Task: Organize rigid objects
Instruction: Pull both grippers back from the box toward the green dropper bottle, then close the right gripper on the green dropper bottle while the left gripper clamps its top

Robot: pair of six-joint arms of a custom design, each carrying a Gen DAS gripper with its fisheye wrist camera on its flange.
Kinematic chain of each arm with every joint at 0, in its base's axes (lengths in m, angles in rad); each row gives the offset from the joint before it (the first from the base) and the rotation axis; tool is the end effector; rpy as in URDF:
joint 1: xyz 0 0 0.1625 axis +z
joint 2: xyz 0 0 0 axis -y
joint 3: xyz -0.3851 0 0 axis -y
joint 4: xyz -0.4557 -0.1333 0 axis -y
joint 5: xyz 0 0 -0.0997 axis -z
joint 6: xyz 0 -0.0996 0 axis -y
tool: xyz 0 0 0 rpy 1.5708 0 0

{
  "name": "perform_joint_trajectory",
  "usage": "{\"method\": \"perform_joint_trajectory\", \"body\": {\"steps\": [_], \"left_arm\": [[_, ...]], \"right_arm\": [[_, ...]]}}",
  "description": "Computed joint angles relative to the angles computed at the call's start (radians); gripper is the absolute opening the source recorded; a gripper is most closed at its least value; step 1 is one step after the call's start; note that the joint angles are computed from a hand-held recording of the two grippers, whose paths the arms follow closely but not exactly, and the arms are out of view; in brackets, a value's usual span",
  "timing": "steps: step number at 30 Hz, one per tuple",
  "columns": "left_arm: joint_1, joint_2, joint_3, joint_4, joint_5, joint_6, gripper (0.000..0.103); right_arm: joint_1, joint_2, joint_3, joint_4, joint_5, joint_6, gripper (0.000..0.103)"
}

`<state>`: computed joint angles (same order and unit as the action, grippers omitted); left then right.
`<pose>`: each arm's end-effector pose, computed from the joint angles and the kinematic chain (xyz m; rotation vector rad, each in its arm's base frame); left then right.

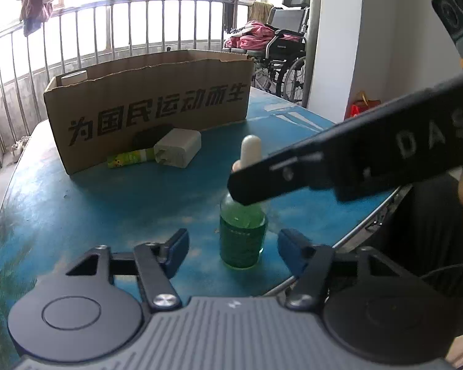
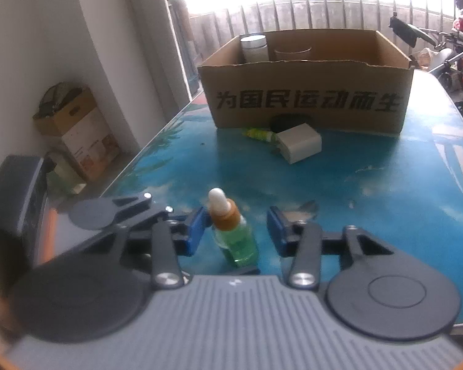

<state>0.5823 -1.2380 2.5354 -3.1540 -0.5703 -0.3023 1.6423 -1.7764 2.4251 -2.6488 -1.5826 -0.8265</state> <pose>-0.1810 -0.3791 0.0642 0.6036 2.2275 -1.0210 0.1616 -0.4061 0.2151 1.2622 -2.6283 0.5845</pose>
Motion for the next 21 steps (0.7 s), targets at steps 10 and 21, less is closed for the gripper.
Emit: {"method": "perform_joint_trajectory", "body": {"steps": [10, 21], "left_arm": [[0.028, 0.043, -0.026, -0.036, -0.020, 0.075, 0.034], [0.059, 0.110, -0.066, -0.135, -0.048, 0.195, 0.034]], "right_arm": [[0.006, 0.016, -0.008, 0.012, 0.006, -0.023, 0.021], [0.007, 0.027, -0.025, 0.008, -0.028, -0.012, 0.023]]}}
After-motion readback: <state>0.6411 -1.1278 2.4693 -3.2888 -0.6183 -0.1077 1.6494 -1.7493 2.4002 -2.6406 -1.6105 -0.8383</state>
